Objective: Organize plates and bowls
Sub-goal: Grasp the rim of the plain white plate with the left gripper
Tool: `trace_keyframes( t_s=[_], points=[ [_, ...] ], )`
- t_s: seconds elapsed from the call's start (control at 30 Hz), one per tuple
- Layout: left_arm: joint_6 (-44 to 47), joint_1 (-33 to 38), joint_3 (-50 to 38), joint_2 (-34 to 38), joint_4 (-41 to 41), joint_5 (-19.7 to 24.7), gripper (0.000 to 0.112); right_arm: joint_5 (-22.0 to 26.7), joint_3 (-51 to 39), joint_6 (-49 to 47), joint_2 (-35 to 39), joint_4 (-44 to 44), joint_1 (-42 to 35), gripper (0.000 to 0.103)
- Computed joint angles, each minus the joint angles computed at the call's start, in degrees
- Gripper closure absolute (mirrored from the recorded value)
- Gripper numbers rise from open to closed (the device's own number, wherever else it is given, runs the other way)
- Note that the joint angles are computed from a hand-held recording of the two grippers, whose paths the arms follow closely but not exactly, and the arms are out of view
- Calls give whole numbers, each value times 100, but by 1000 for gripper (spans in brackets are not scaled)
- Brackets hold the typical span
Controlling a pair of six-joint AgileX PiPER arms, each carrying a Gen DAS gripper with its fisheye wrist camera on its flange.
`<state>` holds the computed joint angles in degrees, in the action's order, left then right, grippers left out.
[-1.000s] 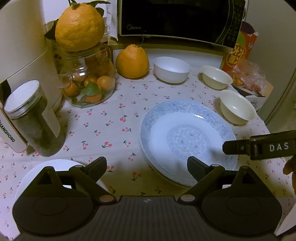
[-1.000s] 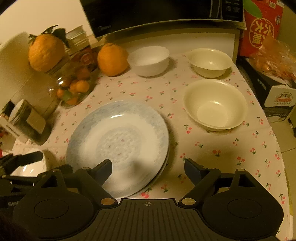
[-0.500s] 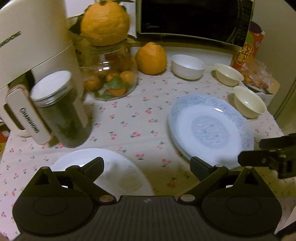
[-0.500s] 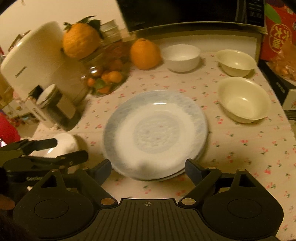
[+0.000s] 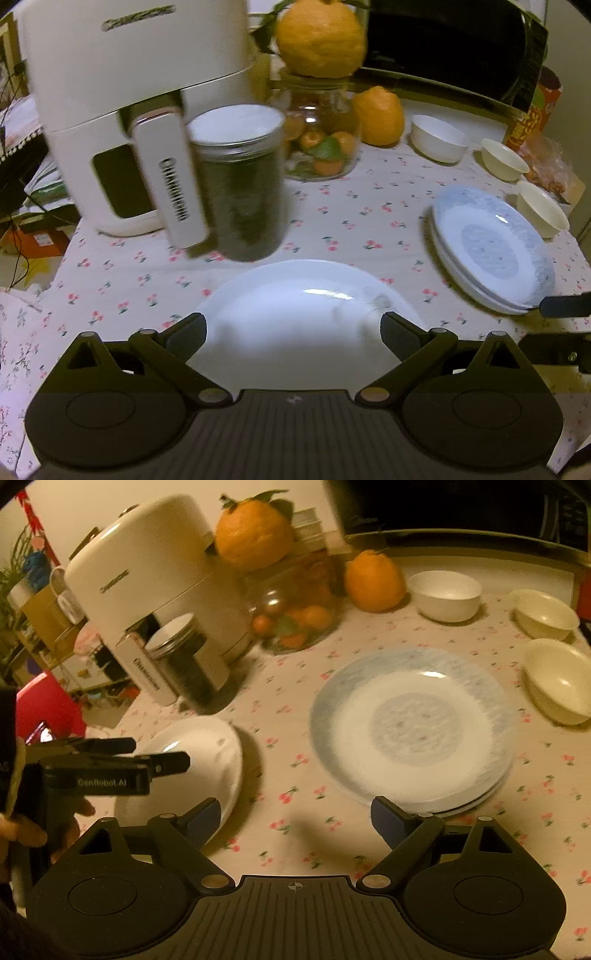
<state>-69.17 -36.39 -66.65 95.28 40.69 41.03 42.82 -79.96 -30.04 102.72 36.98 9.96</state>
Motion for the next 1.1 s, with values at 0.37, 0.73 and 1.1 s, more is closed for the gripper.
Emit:
trace_keyframes(
  t_s=[0.37, 0.73, 1.1],
  points=[
    [-346, 537, 1275, -713, 337, -969, 17, -448, 430, -311, 46, 348, 476, 13],
    [19, 856, 1536, -867, -242, -1236, 62, -1052, 563, -496, 201, 371, 946, 13],
    [302, 875, 1401, -731, -543, -1154, 83, -1175, 385, -358, 348, 176, 1191, 31]
  ],
)
